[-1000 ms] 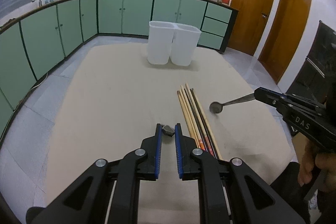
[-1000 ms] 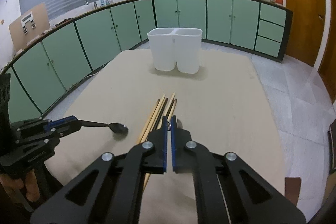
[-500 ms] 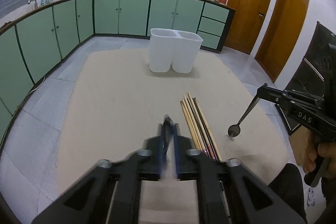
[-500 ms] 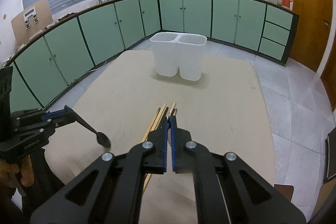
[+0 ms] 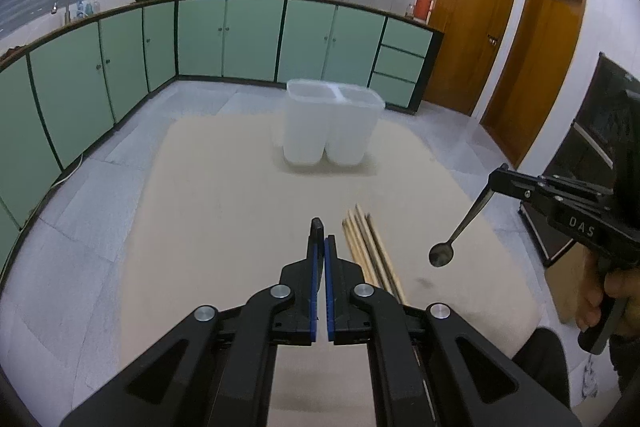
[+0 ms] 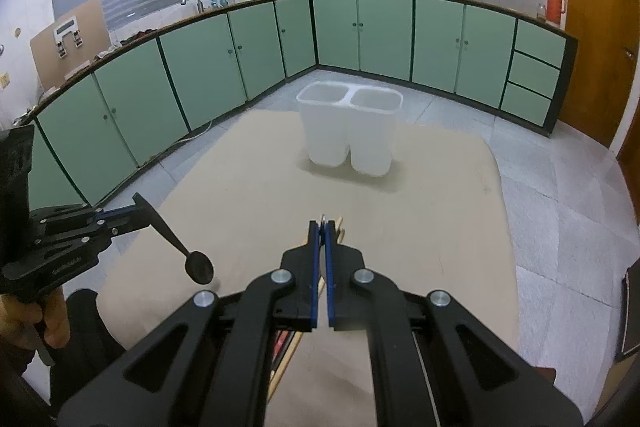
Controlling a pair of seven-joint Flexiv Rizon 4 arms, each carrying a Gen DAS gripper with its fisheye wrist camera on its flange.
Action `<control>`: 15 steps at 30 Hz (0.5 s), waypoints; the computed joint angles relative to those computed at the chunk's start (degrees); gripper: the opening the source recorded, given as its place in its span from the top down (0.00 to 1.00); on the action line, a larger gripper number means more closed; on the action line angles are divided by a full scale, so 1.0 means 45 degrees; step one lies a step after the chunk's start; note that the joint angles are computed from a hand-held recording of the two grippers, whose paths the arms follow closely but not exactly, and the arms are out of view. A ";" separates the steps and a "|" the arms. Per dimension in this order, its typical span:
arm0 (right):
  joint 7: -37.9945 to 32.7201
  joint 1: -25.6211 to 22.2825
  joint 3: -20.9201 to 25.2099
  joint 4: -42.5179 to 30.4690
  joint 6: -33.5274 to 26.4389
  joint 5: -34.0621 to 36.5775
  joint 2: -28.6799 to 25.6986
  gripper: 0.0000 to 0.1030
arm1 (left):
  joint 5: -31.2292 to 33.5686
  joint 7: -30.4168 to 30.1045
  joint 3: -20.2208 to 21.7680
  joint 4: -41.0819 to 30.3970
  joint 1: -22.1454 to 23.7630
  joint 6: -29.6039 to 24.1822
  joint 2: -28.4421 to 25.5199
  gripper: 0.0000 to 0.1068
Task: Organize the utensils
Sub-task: 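Drop the black spoon into the holder with left tool while right tool drops silver spoon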
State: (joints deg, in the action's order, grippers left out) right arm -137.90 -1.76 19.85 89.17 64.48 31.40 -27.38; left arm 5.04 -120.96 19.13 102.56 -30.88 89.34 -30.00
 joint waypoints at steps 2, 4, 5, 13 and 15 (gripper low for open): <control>0.0248 0.0087 -0.0069 -0.0665 -0.0498 -0.0185 -0.0176 0.98 | -0.0004 0.0261 -0.0075 -0.0458 0.0256 -0.0058 -0.0059 0.97; 0.0709 0.0322 -0.0277 -0.1643 -0.1069 -0.0541 -0.0504 0.98 | -0.0121 0.0762 -0.0534 -0.0999 0.0815 -0.0136 -0.0103 0.97; 0.0887 0.0448 -0.0366 -0.2107 -0.1236 -0.0719 -0.0684 0.98 | -0.0136 0.0955 -0.0589 -0.1321 0.0945 -0.0234 -0.0163 0.97; 0.2685 0.1383 -0.0739 -0.7302 -0.2992 -0.1931 -0.3051 0.98 | -0.0590 0.2801 -0.1616 -0.5267 0.2460 -0.1240 -0.1566 0.97; 0.3260 0.1709 -0.0902 -0.8783 -0.3273 -0.2237 -0.3909 0.98 | -0.0681 0.2998 -0.1573 -0.6468 0.2621 -0.1522 -0.2208 0.97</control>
State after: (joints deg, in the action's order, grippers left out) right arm -123.23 5.93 15.79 49.65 49.75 21.33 -44.97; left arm 1.98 -107.46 12.05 73.46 -19.09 82.49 -39.94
